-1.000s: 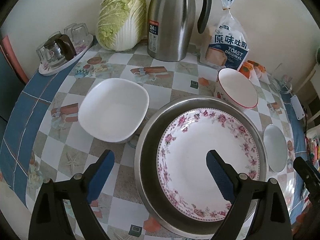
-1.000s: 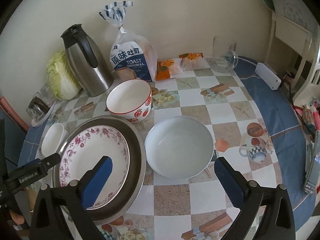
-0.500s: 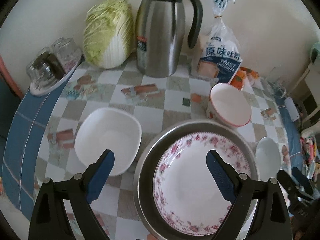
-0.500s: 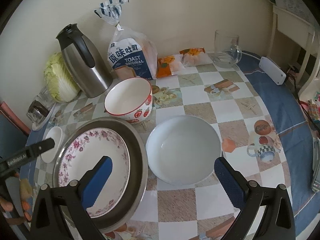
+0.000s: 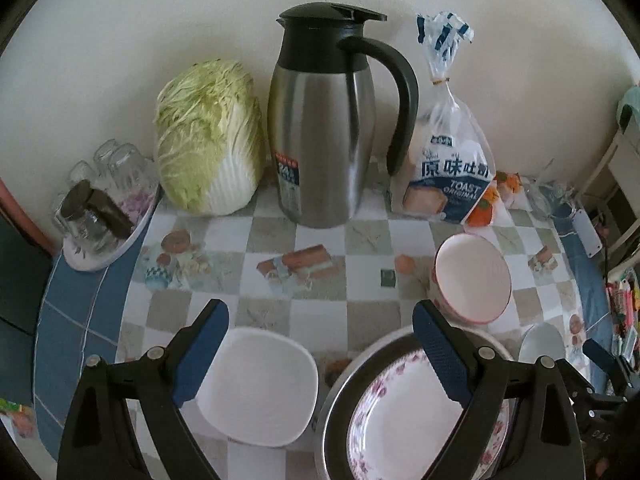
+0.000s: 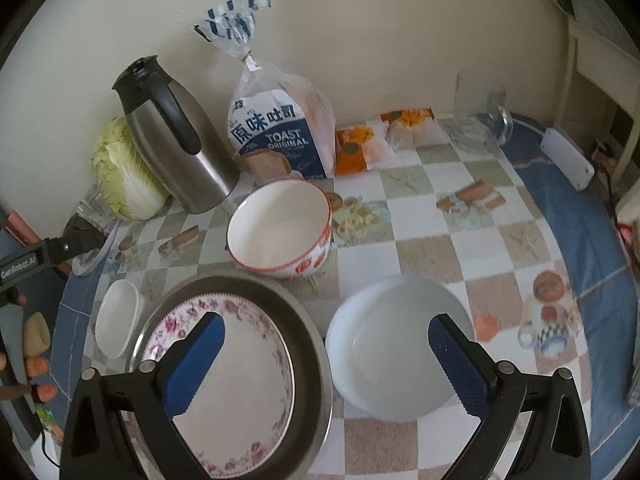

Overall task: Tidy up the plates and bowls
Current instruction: 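Move both tools to the red-rimmed white bowl beside the tray, then close both tools on the rim of the red-rimmed bowl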

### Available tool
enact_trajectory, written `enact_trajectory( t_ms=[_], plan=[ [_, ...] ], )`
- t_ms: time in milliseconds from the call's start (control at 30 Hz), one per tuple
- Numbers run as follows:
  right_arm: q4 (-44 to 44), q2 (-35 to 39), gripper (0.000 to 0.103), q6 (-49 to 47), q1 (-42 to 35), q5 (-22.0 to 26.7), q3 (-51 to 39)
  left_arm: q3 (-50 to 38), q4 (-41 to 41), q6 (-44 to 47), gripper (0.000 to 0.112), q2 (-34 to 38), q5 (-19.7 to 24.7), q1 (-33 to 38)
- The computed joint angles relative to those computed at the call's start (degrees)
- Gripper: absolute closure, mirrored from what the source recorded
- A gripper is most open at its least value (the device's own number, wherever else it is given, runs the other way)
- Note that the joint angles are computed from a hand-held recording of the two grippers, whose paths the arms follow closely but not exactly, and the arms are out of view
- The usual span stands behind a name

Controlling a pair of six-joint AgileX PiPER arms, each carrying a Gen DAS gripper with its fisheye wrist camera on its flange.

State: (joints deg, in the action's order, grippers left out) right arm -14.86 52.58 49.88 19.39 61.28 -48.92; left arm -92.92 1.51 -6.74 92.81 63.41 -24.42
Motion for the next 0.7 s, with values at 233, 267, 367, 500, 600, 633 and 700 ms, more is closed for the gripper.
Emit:
enact_trajectory(
  t_ms=[233,267,367,500,600,633,700],
  plan=[
    [8.1,7.5,0.000,-13.6,-10.8,-2.5,-6.4,-8.7,-7.9,3.2,0.019,5.7,3.1,4.0],
    [9.0,8.3,0.000,-15.0,-11.9,-2.8,-7.2,-10.1,-7.0,2.8,0.019,6.8,4.0,3.7],
    [10.8,11.5,0.000,-18.0,-14.4,-3.6,-9.3,-11.4,-6.5,2.1,0.019,8.6,4.2,2.9],
    [13.4,16.5,0.000,-21.1,-15.8,-5.7,-10.5,-12.8,-5.7,-0.2,0.019,12.0,4.9,0.8],
    [11.8,20.4,0.008,-20.2,-15.3,-6.7,-10.9,-13.3,-4.4,-1.8,0.019,14.4,4.6,-1.6],
    [10.5,21.3,0.013,-19.6,-15.1,-7.0,-10.9,-13.4,-4.5,-2.0,0.020,15.1,4.2,-2.3],
    [10.3,23.0,0.024,-20.0,-16.1,-7.8,-10.8,-14.0,-4.7,-2.6,0.026,16.8,3.6,-3.7]
  ],
)
